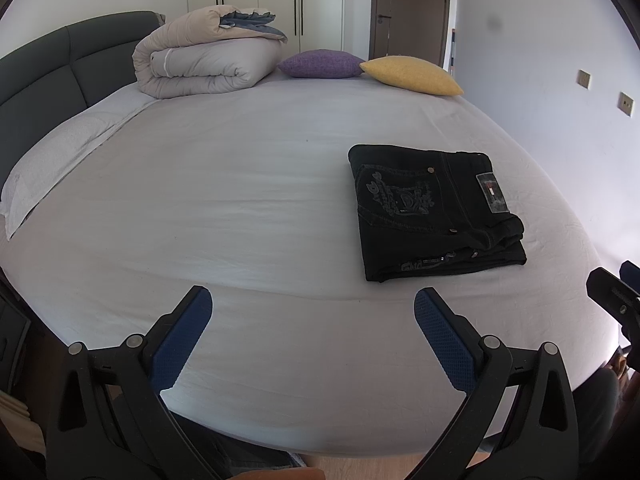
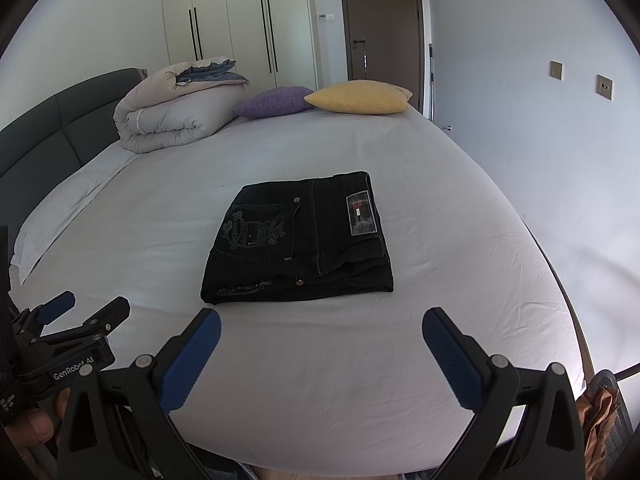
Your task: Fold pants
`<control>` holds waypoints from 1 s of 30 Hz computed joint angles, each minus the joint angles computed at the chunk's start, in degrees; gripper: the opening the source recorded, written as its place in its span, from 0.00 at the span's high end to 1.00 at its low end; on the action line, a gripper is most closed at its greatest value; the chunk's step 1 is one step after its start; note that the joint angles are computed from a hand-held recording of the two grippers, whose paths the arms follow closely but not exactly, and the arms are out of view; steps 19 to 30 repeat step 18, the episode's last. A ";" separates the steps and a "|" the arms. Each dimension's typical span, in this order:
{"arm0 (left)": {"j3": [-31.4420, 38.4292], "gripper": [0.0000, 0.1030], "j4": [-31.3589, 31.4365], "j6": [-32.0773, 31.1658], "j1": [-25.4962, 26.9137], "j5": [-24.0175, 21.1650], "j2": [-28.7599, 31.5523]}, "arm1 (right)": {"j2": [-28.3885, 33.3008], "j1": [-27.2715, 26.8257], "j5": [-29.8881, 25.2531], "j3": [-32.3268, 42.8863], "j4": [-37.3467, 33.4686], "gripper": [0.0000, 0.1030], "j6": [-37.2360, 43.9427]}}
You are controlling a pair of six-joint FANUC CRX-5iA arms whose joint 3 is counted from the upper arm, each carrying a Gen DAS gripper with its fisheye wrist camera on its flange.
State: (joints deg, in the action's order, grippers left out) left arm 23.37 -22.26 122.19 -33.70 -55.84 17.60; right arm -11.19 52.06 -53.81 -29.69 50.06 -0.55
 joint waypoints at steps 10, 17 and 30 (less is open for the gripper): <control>-0.08 0.00 1.11 -0.94 0.21 0.19 0.24 | -0.03 -0.12 0.52 -0.19 -0.54 0.00 0.28; -0.79 0.00 1.12 -0.99 0.25 1.04 -0.19 | -0.28 -0.25 0.69 -0.30 -1.01 0.00 0.37; -1.00 0.00 1.56 -1.25 0.41 1.34 -0.25 | -0.30 -0.04 0.55 -0.36 -1.01 0.00 0.08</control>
